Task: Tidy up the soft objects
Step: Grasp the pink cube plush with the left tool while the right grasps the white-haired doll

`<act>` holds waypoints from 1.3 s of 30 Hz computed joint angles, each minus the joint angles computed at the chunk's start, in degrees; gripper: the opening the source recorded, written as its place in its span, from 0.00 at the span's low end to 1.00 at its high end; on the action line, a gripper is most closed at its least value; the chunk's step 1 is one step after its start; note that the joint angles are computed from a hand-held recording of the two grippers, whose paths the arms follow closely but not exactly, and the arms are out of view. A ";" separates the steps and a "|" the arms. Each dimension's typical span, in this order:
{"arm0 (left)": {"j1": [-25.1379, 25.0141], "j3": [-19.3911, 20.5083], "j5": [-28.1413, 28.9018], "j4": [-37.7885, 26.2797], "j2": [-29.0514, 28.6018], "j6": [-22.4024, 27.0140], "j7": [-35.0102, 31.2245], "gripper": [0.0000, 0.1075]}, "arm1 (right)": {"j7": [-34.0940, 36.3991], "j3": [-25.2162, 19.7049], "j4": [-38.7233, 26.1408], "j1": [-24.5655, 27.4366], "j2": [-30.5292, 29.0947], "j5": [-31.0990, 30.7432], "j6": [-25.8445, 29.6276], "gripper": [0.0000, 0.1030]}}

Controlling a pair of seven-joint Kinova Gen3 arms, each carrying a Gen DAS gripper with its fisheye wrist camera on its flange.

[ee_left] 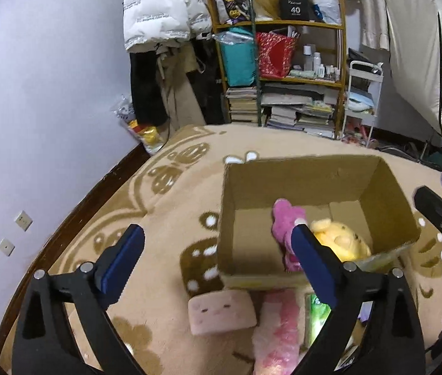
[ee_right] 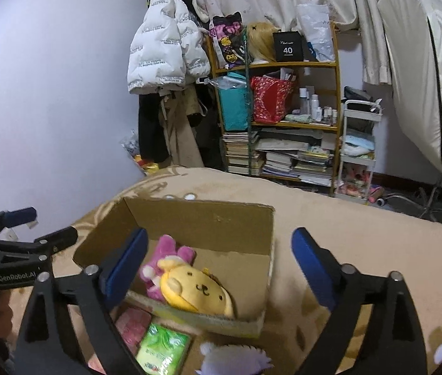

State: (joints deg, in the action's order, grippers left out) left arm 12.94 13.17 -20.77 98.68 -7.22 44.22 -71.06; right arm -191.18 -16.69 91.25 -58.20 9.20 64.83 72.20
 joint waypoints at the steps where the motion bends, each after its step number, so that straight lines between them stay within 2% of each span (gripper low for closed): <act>1: 0.01 -0.23 0.42 0.13 -0.25 0.57 -0.40 0.88 | -0.52 -0.20 0.31 -0.33 -0.22 0.17 0.16 1.00; 4: -0.11 -0.53 1.29 0.47 -1.09 1.69 -1.37 0.92 | -0.20 -0.91 0.17 -0.78 -0.67 -1.59 0.80 1.00; 11: -1.04 -2.53 7.47 -0.85 -2.45 6.79 -6.64 0.92 | 0.30 -2.19 0.44 -1.33 -1.80 -5.76 2.34 1.00; 19: -1.91 -1.78 8.49 -0.39 -2.55 10.62 -6.67 0.92 | -2.71 -3.11 1.25 -0.88 -2.40 -11.06 2.16 1.00; 39: -0.51 -4.33 11.35 -0.87 5.87 12.69 -6.65 0.92 | -0.94 0.04 3.71 2.39 0.09 -19.98 -5.22 1.00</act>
